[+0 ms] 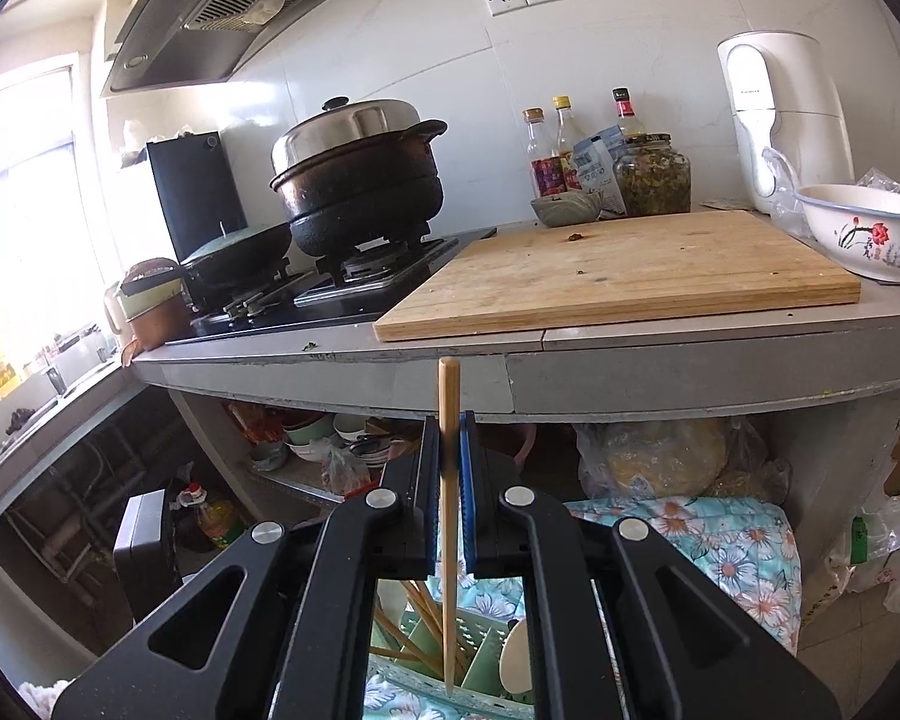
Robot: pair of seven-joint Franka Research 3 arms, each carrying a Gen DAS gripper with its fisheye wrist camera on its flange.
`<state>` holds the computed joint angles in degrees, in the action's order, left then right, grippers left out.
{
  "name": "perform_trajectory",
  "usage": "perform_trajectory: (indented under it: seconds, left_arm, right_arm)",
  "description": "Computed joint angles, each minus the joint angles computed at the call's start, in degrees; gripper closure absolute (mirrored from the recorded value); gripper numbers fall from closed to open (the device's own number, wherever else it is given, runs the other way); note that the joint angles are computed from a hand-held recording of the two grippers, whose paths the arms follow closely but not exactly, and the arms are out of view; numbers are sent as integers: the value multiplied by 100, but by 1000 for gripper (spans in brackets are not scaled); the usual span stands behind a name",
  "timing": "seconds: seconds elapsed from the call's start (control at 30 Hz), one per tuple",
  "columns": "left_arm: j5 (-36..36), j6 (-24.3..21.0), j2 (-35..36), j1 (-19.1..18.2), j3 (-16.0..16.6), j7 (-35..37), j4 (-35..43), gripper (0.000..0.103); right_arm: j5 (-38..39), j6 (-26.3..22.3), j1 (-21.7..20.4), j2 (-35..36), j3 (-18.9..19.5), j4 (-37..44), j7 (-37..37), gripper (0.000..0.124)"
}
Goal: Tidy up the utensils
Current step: 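Lower the left gripper's chopstick into the basket among the other chopsticks, then lower the right gripper's chopstick into the basket while the left gripper holds its chopstick there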
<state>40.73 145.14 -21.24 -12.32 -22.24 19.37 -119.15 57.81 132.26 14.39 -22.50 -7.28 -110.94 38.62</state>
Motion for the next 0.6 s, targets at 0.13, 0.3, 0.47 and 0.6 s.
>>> perform_trajectory:
  seconds: [0.13,0.3,0.47,0.6]
  left_arm:
    - [-27,11,-22,-13,25,41,-45,94]
    - [-96,40,-10,-30,38,51,-106,94]
    - [-102,16,-1,-45,37,98,-105,94]
    - [-86,-5,1,-43,25,100,-104,93]
  right_arm:
    - [82,101,49,32,38,26,-90,118]
    - [56,343,106,55,138,-63,-215,118]
    - [203,315,167,161,90,41,-200,118]
    - [348,308,175,193,73,159,-273,118]
